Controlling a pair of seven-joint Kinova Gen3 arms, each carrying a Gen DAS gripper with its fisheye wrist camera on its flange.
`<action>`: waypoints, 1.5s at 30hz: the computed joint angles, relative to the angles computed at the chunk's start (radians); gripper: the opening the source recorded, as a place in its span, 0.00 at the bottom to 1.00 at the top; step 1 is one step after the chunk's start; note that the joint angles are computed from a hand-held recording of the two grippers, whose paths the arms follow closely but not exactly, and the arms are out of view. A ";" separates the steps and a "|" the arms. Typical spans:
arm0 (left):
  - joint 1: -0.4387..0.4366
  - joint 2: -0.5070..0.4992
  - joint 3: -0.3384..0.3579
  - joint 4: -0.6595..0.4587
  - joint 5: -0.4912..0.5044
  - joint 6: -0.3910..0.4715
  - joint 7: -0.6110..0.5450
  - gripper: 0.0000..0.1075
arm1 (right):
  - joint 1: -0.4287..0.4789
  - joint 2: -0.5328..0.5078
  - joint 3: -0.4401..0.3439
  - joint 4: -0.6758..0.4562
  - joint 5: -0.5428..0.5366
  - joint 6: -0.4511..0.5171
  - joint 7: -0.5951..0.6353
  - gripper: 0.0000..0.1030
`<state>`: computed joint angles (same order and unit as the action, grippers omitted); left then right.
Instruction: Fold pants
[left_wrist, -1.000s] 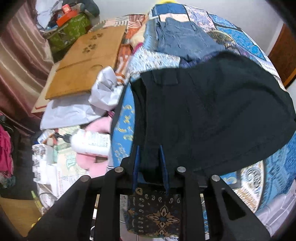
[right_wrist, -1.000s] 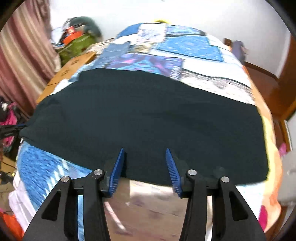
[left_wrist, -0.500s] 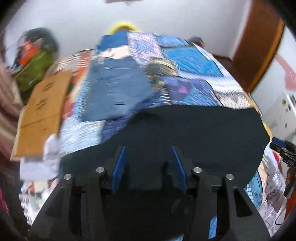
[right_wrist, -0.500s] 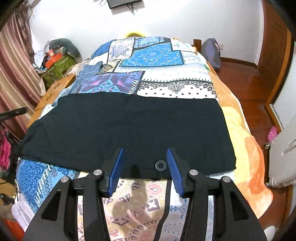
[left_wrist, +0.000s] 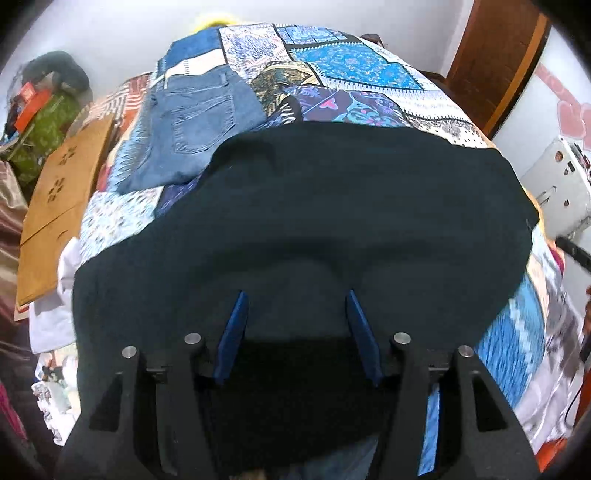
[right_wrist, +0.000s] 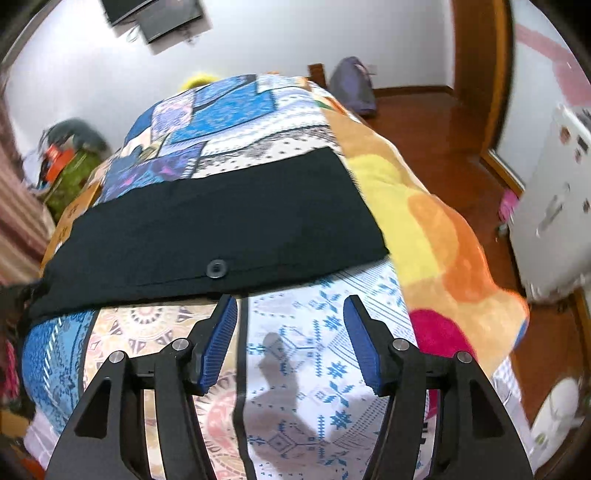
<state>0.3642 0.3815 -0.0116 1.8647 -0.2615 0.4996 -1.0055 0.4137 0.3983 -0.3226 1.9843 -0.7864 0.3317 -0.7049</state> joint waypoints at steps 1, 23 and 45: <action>0.002 -0.013 -0.002 0.019 -0.001 -0.003 0.003 0.53 | 0.012 0.003 -0.006 0.002 -0.013 0.001 0.003 0.54; 0.001 0.052 0.075 -0.214 -0.073 0.072 0.031 0.53 | 0.172 0.214 -0.157 -0.080 -0.250 -0.023 0.082 0.54; 0.086 0.285 0.045 -0.479 0.114 0.149 -0.184 0.65 | 0.524 0.311 -0.682 -0.060 -0.096 -0.276 0.100 0.05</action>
<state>0.4503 0.6666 0.0330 1.3853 -0.1472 0.6483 -1.1895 0.9379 0.7089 -1.0049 1.9243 -0.8821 0.0559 -0.6048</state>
